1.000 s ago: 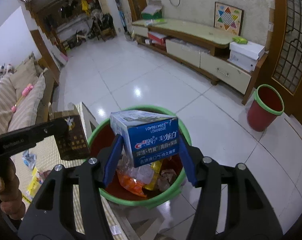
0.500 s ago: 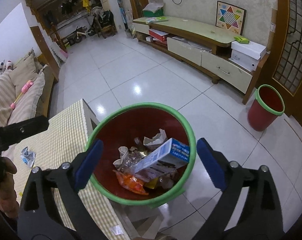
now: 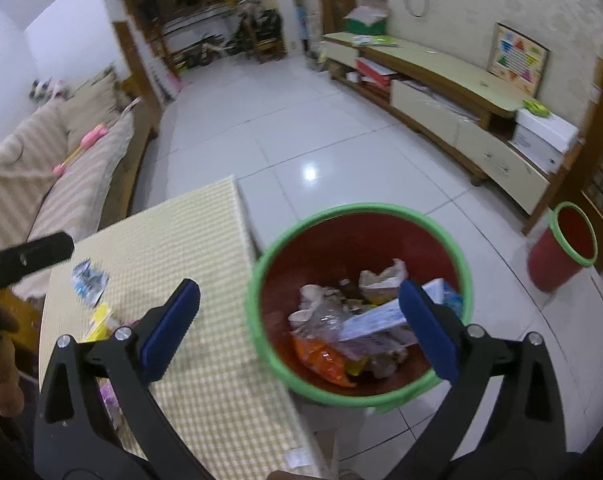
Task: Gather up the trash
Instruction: 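Move both tools back over the table toward the foil packet and pink wrapper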
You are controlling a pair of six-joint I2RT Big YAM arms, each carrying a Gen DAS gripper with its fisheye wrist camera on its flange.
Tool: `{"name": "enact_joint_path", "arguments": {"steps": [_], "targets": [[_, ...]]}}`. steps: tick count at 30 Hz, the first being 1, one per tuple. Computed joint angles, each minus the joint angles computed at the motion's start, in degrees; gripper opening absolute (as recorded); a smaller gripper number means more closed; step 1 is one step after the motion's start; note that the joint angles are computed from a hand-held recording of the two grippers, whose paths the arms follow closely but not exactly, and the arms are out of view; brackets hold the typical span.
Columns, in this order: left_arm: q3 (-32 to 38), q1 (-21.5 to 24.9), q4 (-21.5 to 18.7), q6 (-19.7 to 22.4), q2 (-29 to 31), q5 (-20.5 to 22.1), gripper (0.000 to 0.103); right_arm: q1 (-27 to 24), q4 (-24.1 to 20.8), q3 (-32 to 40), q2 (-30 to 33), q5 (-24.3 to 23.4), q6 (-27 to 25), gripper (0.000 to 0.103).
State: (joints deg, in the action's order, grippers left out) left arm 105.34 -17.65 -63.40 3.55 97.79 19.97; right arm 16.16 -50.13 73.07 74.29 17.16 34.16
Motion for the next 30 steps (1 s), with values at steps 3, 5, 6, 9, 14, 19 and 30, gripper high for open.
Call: {"name": "enact_joint_path", "arguments": {"steps": [3,5,6,9,14,19,30], "targets": [[-1.45,2.74,0.45,0.22,-0.99,-0.04,0.095,2.01,0.23,1.24,1.8,-2.34,0.04,0.098],[-2.5,4.69,0.79,0.6,-1.57,0.02,0.095,3.04,0.94,1.65,2.7,-4.99,1.12,0.098],[-2.95,5.63,0.97,0.74,-1.79,-0.12,0.095,3.51,1.15,1.79,3.14,-5.79,1.42,0.098],[-3.76,8.29,0.88,1.11,-1.91,-0.21,0.095,4.99,1.35,2.69,5.14,-8.22,2.31,0.098],[-5.92,12.82,0.77,2.54,-2.01,-0.25,0.095,8.27,0.95,4.41,9.39,-11.68,4.36,0.098],[-7.24,16.02,0.63,3.84,-1.06,0.27,0.095,11.83,-0.18,7.79,14.42,-13.48,4.63,0.098],[-2.42,18.48,-1.7,3.48,7.17,0.09,0.095,13.65,-3.63,13.82,22.21,-16.43,6.1,0.08]]}}
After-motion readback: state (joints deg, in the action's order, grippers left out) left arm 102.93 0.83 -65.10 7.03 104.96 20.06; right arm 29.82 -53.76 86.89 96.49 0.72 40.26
